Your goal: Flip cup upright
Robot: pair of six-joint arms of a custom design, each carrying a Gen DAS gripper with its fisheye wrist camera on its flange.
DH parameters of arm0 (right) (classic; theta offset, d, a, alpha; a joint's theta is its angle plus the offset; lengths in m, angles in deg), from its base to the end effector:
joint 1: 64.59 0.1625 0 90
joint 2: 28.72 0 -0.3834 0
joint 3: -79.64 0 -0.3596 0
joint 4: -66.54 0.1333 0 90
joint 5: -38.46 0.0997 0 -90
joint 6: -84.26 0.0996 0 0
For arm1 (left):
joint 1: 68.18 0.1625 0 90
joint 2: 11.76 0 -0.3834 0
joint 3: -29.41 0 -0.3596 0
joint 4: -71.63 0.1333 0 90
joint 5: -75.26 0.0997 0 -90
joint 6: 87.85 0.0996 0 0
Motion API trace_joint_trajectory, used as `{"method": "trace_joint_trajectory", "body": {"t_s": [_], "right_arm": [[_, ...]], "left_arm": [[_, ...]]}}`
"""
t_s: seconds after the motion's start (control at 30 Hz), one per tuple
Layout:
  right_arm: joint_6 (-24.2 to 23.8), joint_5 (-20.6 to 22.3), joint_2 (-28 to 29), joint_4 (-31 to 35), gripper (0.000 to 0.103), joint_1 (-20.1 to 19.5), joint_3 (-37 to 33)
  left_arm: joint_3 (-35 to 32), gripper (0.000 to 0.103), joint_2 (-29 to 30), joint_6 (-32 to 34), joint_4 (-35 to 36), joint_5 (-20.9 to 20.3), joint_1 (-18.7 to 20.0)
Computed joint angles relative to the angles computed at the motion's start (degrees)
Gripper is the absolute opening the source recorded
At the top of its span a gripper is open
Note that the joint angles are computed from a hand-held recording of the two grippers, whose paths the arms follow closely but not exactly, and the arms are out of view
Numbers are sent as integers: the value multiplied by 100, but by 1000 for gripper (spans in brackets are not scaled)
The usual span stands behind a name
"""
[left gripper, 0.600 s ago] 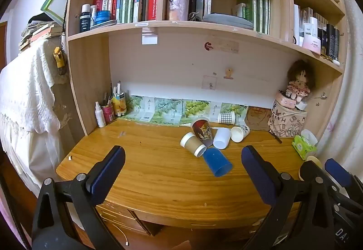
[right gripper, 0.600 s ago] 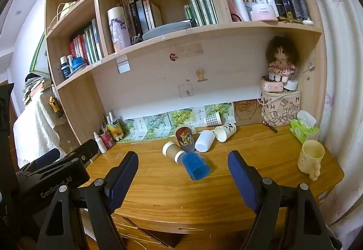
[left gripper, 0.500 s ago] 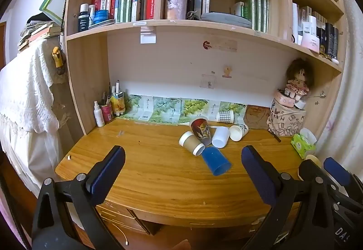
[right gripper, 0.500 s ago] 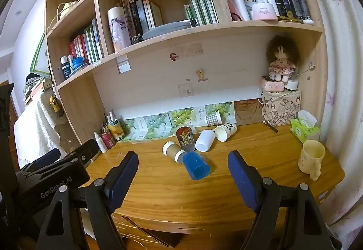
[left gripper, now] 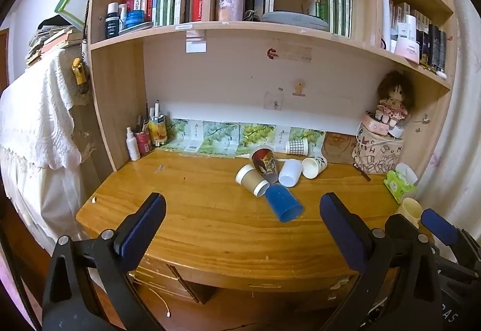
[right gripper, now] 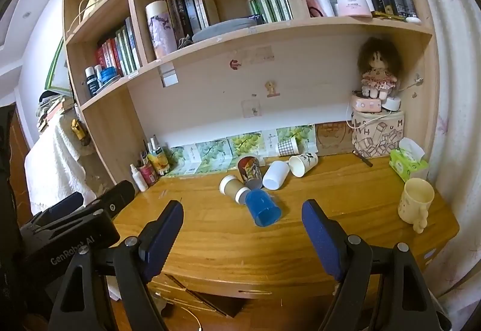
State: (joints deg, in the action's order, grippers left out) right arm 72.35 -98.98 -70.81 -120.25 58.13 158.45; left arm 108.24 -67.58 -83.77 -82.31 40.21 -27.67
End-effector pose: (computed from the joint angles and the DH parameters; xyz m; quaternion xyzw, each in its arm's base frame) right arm 0.4185 -0.5404 0.2573 0.1147 -0.8097 0.5136 0.2598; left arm -0.3616 -0.5915 0.3612 0.2306 0.8147 -0.4530 0.2790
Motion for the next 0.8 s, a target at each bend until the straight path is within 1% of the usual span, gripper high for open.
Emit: {"method": "trace_joint_trajectory", "body": {"t_s": [0.2, 0.3, 0.47, 0.67, 0.8], "right_arm": [[103, 38, -235, 167, 82, 4, 329], [110, 75, -350, 185, 82, -5, 506], [5, 158, -535, 105, 82, -27, 743], [-107, 266, -726, 59, 82, -64, 966], [-178, 348, -813, 58, 82, -96, 993]], "left_arm": [[330, 102, -130, -237, -12, 186, -108], [381, 102, -142, -406, 50, 227, -154], [513, 102, -127, -448, -95, 351, -256], [478, 102, -62, -614, -83, 371, -293], [401, 102, 48, -508, -163, 371, -316]]}}
